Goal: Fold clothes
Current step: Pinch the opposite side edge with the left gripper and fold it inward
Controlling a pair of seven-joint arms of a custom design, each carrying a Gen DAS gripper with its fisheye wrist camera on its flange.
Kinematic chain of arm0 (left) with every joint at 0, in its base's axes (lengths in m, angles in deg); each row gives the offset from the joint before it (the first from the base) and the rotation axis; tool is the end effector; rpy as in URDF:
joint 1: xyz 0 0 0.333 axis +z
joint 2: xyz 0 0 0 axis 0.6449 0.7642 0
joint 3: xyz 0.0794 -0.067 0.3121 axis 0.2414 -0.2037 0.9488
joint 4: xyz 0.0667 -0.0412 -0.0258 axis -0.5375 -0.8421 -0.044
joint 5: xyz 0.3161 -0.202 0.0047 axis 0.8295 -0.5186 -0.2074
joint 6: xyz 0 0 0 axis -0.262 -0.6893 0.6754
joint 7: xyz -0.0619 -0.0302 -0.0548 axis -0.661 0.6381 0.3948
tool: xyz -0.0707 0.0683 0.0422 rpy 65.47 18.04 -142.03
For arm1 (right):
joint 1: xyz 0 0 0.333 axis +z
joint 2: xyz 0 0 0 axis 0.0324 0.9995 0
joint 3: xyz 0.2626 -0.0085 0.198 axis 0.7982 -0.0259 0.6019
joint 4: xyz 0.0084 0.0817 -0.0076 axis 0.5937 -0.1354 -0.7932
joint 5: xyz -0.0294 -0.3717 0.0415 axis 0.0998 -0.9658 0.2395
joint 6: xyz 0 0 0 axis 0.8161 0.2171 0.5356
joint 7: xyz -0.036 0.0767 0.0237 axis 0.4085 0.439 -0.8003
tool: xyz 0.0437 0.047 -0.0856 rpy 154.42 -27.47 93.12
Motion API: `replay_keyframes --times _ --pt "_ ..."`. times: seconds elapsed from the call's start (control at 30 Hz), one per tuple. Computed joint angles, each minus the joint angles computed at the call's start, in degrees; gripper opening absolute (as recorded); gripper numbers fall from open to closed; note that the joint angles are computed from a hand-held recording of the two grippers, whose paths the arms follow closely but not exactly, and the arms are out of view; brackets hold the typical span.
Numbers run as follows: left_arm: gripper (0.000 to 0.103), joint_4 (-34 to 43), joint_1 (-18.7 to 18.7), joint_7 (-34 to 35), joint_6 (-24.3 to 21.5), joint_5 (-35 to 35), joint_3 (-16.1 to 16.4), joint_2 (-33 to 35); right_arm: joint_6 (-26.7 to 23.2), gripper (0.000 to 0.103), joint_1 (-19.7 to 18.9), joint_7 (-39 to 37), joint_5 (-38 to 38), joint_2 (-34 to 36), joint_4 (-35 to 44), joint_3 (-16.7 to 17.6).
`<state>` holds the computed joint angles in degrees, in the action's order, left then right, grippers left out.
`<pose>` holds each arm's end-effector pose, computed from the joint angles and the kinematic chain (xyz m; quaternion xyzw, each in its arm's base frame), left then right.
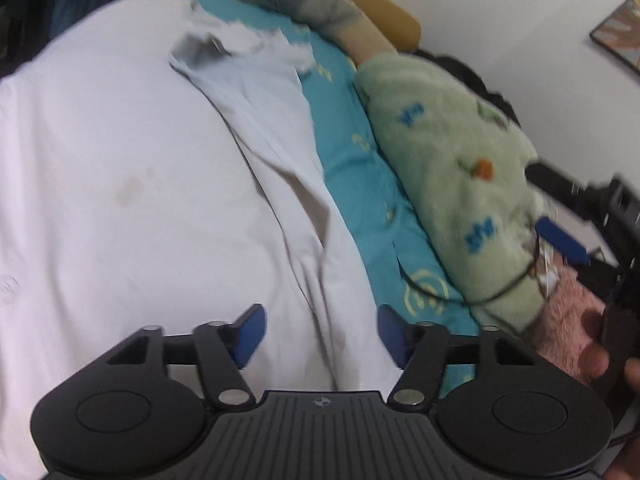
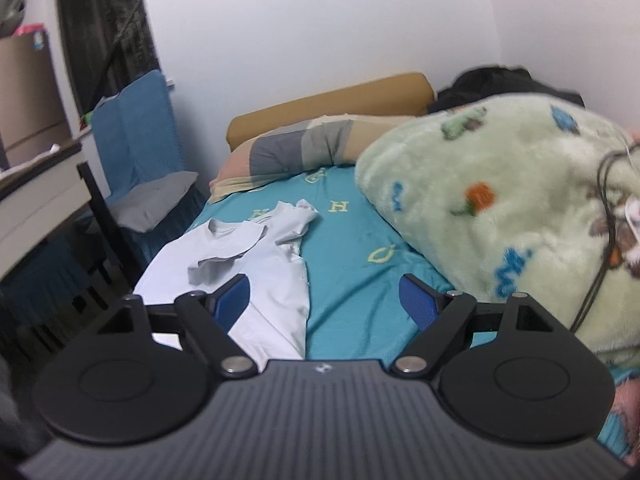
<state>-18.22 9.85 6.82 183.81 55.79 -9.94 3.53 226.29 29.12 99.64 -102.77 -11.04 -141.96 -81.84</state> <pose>0.5767 -0.3722 0.4550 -0.7588 0.5325 -0.3736 0.0335 0.6874 0.3880 0.5140 -0.6402 0.5609 -0.1993 0.4856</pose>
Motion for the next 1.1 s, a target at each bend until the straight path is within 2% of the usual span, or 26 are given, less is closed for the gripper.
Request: replay_keyframes --times 0.1,0.2,0.27,0.3,0.33,0.47,0.6,0.67,0.73,0.83,0.9,0.97,1.1 --pt "0.049 4.4 1.5 4.1 -1.7 -2.8 -3.2 3.8 1.3 0.083 -2.7 -1.5 2.1 -0.2 -1.1 3.2" --pt "0.044 9.2 1.0 7.1 -5.8 -4.3 -4.2 7.6 1.0 0.083 -3.7 -1.9 3.7 0.1 -1.1 4.2" --pt "0.031 11.4 0.1 7.5 -8.4 -4.3 -3.6 9.2 -0.3 0.083 -4.6 -2.7 5.0 1.2 0.3 5.5" --pt "0.017 12.6 -0.3 7.7 -9.7 -4.3 -3.5 10.1 -1.0 0.083 -5.1 -3.3 5.7 1.8 1.1 6.4" --pt "0.007 12.6 -0.8 7.4 -9.6 -3.9 -3.0 10.2 -1.8 0.083 -5.5 -4.0 6.6 2.5 2.0 7.1" --pt "0.004 7.8 0.1 6.4 -5.3 -6.1 -3.7 6.1 -4.0 0.083 -5.5 -5.3 8.8 4.1 4.7 7.6" --pt "0.004 -0.2 2.0 4.7 -1.2 -10.0 -5.0 -0.8 -4.8 0.083 -5.5 -6.9 10.3 4.9 5.9 8.0" --pt "0.003 -4.0 4.2 5.2 -0.7 -13.6 -7.1 -3.9 -6.2 0.083 -4.9 -7.5 10.5 6.1 8.0 7.6" --pt "0.001 -6.9 5.0 4.8 -1.8 -15.0 -7.6 -6.3 -8.3 0.083 -4.3 -8.2 10.7 7.6 10.7 7.2" --pt "0.001 -8.7 5.6 4.9 -4.0 -14.7 -8.1 -7.4 -11.5 0.083 -3.3 -9.6 11.0 9.6 14.6 6.7" --pt "0.001 -9.8 5.5 4.2 -2.1 -13.9 -8.1 -7.3 -13.8 0.083 -2.7 -10.7 11.3 10.7 16.8 6.5" --pt "0.001 -10.5 7.2 6.7 0.5 -16.9 -10.1 -7.1 -15.0 0.083 -2.6 -11.7 12.0 10.7 16.9 6.6" --pt "0.001 -10.3 7.6 10.2 2.7 -18.7 -10.7 -6.5 -14.6 0.083 -2.4 -12.3 12.8 8.8 13.8 6.2"
